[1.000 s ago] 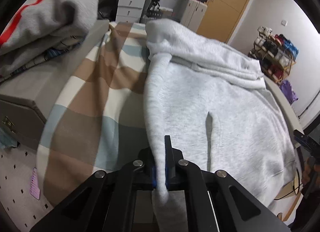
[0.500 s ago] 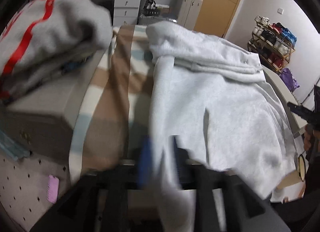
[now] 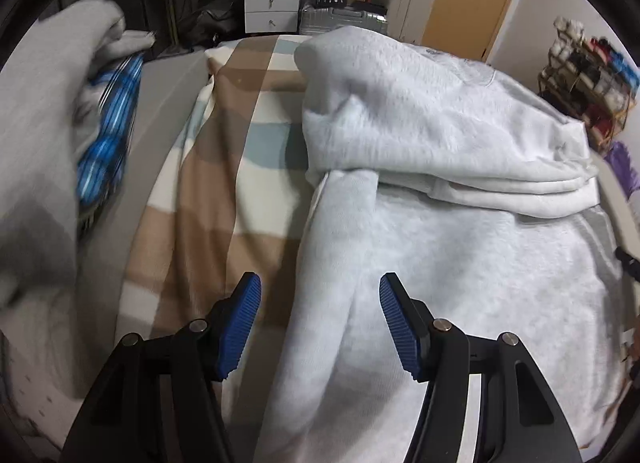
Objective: Fold large clothes
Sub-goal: 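Pinch the hanging sleeve with the left gripper while the right gripper grasps it too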
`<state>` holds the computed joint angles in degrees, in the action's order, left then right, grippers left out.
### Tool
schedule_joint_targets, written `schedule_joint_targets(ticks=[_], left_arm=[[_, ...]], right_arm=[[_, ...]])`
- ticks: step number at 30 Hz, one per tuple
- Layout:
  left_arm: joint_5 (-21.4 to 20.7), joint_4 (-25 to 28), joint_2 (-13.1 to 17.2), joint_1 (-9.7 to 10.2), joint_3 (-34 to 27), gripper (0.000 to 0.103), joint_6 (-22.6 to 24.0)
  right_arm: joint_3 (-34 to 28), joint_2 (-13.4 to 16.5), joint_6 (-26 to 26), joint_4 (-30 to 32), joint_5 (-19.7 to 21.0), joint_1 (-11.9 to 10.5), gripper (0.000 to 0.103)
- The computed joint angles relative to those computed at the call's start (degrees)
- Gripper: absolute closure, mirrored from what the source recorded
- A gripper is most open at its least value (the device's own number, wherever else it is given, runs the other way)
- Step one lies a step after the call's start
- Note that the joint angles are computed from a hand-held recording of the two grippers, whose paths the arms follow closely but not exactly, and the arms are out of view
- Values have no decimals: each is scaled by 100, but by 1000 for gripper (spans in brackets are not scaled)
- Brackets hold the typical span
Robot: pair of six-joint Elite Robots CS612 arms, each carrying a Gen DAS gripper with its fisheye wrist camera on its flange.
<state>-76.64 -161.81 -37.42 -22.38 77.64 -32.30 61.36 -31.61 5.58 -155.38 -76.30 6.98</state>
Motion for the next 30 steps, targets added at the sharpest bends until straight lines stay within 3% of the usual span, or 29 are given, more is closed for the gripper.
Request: schedule_joint_targets(ticks=[6,11,12,13,14,16,22,30], left_arm=[[161,51,100,-23,-165,46,271],[193,-7,180,-29,-272,48,493],[186,-96,188,-31,-250,59,519],[184,-95,205,-28,-281,78,547],[261,-58,213,-38,-291,87,561],[254,-282,200,-36,-205,97,634],[182,-893,-31,-62,302,102,781],[134,-1377,-552,-105,1341,103,744]], right_arm=[[-340,179,-30,346,78,-4,32],[-589,307,-195,638,-8,30,56],[-649,340,-205,706,-31,36,60],[-678,357,-220,740,-41,40,68],[-714,377,-275,781,-38,46,81],[-735,394,-317,877,152,35,95],[-170,108,-50,448,670,-63,99],[924,-438,-5,-110,791,-128,99]])
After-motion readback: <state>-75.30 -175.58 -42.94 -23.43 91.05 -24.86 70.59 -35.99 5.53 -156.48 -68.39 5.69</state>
